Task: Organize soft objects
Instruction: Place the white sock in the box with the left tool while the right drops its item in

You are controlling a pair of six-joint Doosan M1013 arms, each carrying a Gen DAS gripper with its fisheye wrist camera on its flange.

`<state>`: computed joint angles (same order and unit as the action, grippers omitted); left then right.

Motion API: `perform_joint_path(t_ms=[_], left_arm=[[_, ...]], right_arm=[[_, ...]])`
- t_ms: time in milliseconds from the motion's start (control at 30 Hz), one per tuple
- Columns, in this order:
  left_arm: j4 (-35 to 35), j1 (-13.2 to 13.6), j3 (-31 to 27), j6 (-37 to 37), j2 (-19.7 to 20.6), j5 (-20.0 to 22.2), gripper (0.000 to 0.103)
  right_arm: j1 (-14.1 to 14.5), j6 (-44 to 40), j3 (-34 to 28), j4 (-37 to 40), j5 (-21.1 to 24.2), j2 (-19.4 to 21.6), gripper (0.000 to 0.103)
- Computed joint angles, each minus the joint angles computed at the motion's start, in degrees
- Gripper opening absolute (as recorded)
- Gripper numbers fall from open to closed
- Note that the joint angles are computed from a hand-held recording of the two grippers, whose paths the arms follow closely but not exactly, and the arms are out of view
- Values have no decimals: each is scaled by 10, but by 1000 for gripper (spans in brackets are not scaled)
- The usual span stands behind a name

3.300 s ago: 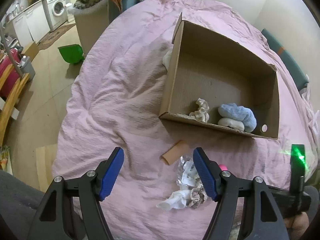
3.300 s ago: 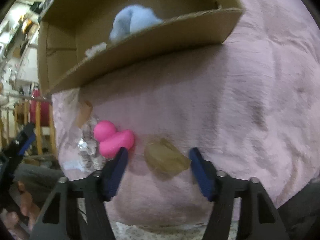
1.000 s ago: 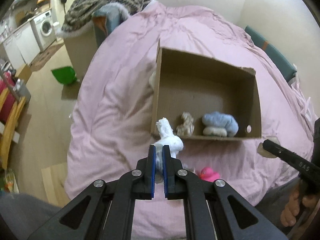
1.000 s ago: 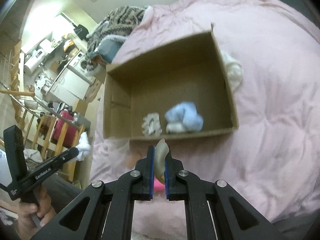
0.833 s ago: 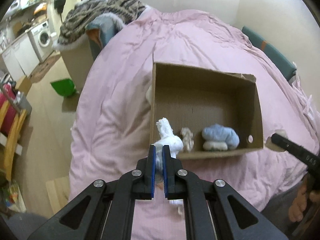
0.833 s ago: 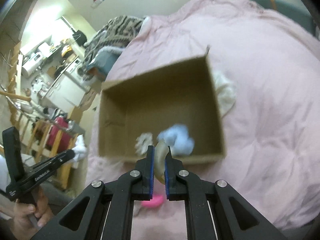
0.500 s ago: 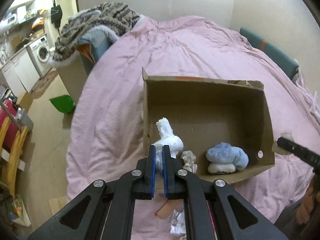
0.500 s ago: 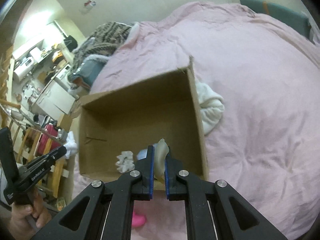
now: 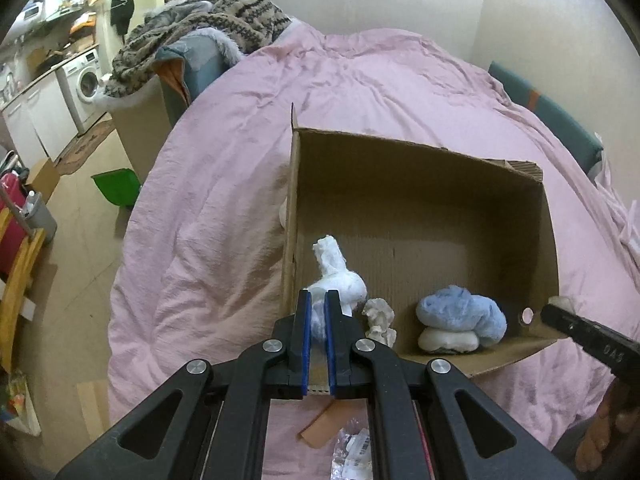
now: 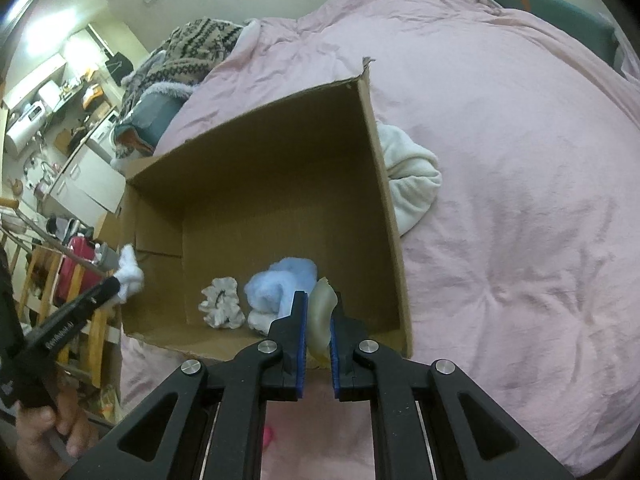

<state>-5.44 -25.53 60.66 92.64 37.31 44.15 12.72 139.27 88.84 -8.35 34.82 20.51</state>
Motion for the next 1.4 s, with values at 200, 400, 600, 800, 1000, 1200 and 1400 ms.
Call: perform_joint_path(t_ms=[200, 400, 600, 800, 1000, 1200, 1400], left_arm=[[8, -5, 20, 21, -10, -32, 6], [18, -11, 29, 39, -15, -45, 6], [20, -10, 30, 32, -14, -42, 7], [3, -8, 26, 37, -12, -33, 8], [13, -9, 29, 33, -14, -38, 18], [25, -11, 42, 22, -23, -60, 70], [28, -12, 44, 26, -24, -62, 71]], right_arm=[[3, -14, -5, 2, 13, 5, 12], [4, -13, -4, -2, 10, 3, 12], [5, -7, -6, -5, 10, 4, 12], [0, -13, -1, 16, 2, 1, 30], [0, 26, 15, -3, -36, -10, 77], [-3, 47, 20, -8, -43, -15, 77], [-4, 33, 16, -1, -39, -13, 78]])
